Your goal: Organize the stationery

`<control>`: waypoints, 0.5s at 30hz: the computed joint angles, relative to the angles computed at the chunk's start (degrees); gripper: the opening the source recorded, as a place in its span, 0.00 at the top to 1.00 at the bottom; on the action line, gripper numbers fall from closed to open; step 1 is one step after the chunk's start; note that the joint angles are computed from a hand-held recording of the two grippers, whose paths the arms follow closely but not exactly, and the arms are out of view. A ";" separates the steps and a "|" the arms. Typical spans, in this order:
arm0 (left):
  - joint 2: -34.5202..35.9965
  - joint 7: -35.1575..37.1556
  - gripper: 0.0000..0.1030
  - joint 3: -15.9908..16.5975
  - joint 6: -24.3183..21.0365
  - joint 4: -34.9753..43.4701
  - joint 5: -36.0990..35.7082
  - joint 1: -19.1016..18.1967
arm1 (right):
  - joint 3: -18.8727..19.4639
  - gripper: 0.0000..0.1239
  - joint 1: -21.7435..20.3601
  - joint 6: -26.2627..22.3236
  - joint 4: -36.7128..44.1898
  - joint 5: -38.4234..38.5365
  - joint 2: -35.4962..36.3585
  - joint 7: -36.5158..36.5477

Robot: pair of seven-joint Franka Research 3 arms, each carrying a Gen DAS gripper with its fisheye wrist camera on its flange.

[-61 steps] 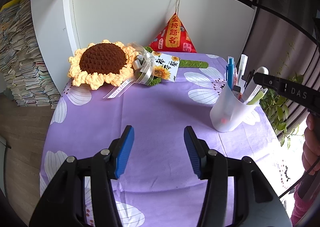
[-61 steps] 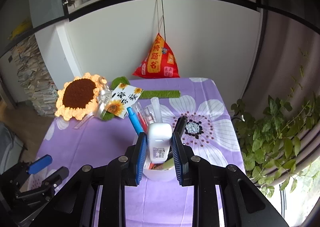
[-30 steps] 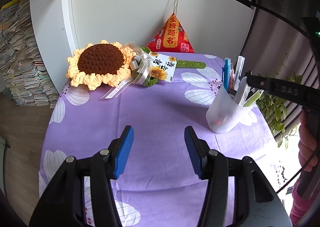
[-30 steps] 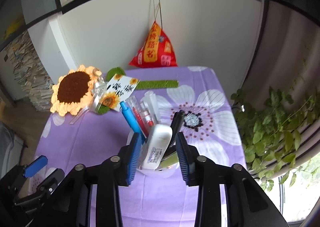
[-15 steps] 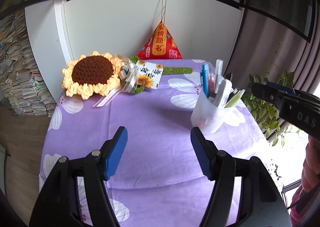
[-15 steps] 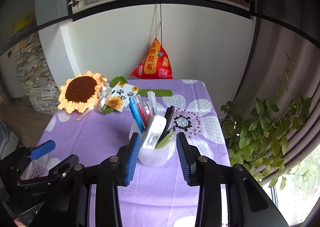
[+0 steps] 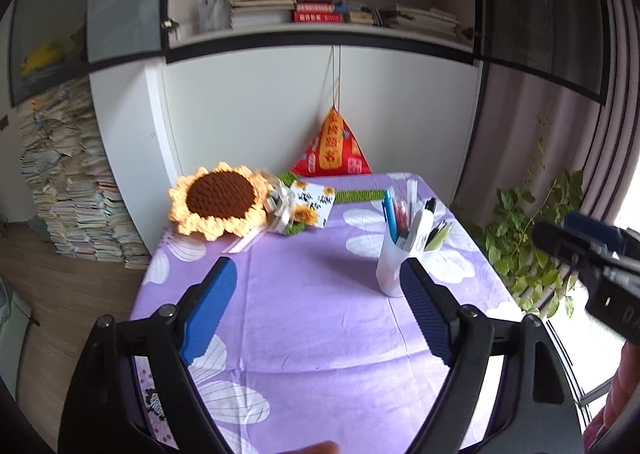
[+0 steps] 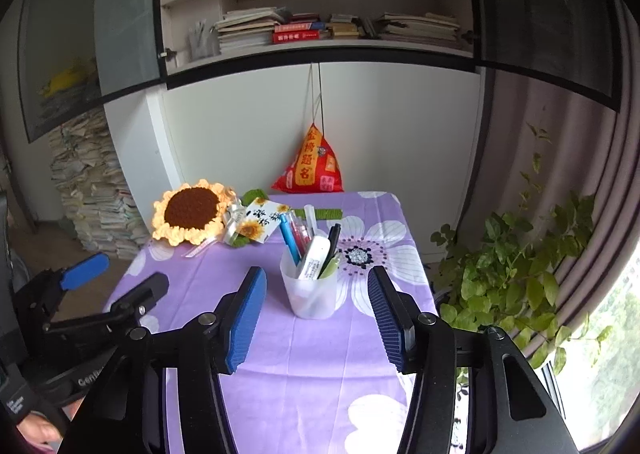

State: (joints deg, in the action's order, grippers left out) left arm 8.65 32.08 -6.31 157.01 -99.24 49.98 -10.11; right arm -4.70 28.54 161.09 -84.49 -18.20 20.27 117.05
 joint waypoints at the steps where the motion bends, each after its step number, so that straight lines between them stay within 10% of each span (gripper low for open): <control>1: -1.05 -1.69 0.17 0.23 0.05 -0.90 1.67 -0.37 | -0.19 0.57 0.23 0.48 -1.55 -0.38 -1.09 0.39; 15: -10.55 -12.24 0.03 -4.10 -0.67 -9.94 11.89 0.93 | 0.74 0.46 -1.64 8.48 -19.16 -15.70 -13.89 16.12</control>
State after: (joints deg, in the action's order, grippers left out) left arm -1.90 19.84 -10.41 156.34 -109.17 61.88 -9.19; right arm -3.96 26.90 169.57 -103.65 -33.90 6.38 133.16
